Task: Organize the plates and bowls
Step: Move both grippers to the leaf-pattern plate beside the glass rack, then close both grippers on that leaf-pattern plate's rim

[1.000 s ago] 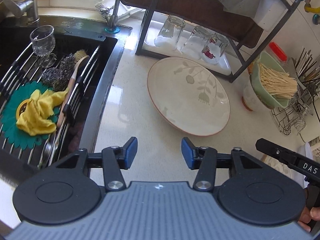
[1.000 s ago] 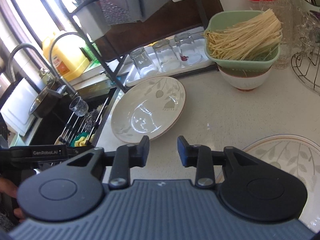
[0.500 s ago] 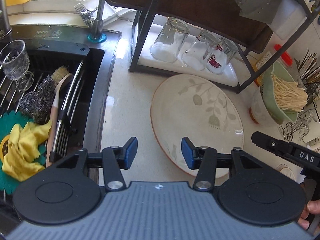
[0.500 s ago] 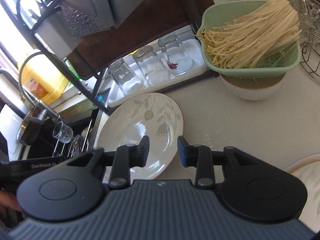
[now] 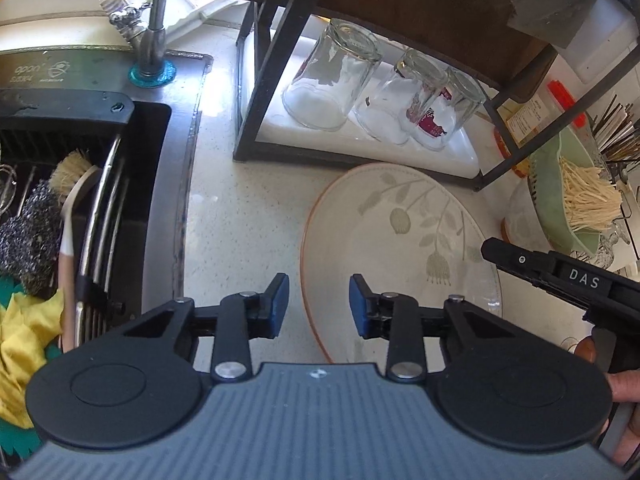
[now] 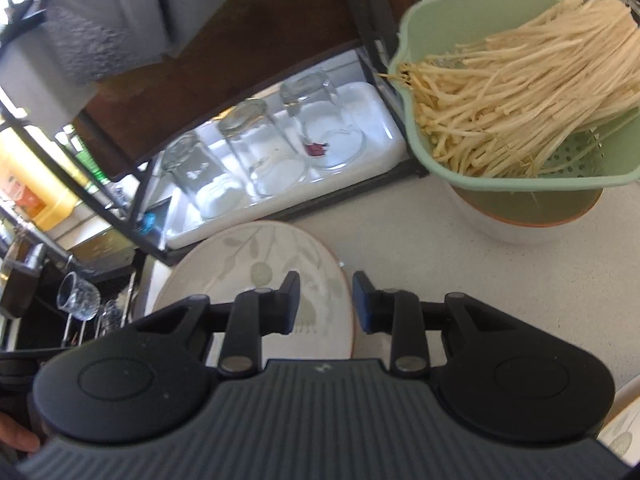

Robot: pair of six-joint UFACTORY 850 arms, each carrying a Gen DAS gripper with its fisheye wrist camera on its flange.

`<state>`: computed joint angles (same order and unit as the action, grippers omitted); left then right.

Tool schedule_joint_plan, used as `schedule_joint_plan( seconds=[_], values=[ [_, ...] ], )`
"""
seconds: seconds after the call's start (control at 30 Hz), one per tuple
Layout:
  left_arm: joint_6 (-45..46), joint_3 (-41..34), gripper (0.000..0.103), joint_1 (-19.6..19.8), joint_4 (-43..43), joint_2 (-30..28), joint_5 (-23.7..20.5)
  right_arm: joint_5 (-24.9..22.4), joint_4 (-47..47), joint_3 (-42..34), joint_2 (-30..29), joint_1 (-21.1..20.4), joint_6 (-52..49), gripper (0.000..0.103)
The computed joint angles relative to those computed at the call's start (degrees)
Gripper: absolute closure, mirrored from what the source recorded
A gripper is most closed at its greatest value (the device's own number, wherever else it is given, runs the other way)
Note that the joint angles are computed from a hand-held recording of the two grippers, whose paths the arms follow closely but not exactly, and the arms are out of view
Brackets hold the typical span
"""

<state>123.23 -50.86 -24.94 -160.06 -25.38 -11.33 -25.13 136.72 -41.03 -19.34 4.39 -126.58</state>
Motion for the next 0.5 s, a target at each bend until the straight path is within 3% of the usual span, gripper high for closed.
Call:
schedule_joint_plan(
  seconds=[0.23, 0.5],
  values=[
    [-8.77, -3.33, 0.082, 1.23, 12.62, -2.65, 1.2, 1.63, -4.75, -2.6, -2.6, -0.28, 5.24, 0.08],
    [-14.03, -4.3, 0.086, 1.4, 18.34, -3.38, 2.04, 1.15, -12.02, -3.27, -3.98, -0.45, 11.11, 0.084]
  ],
)
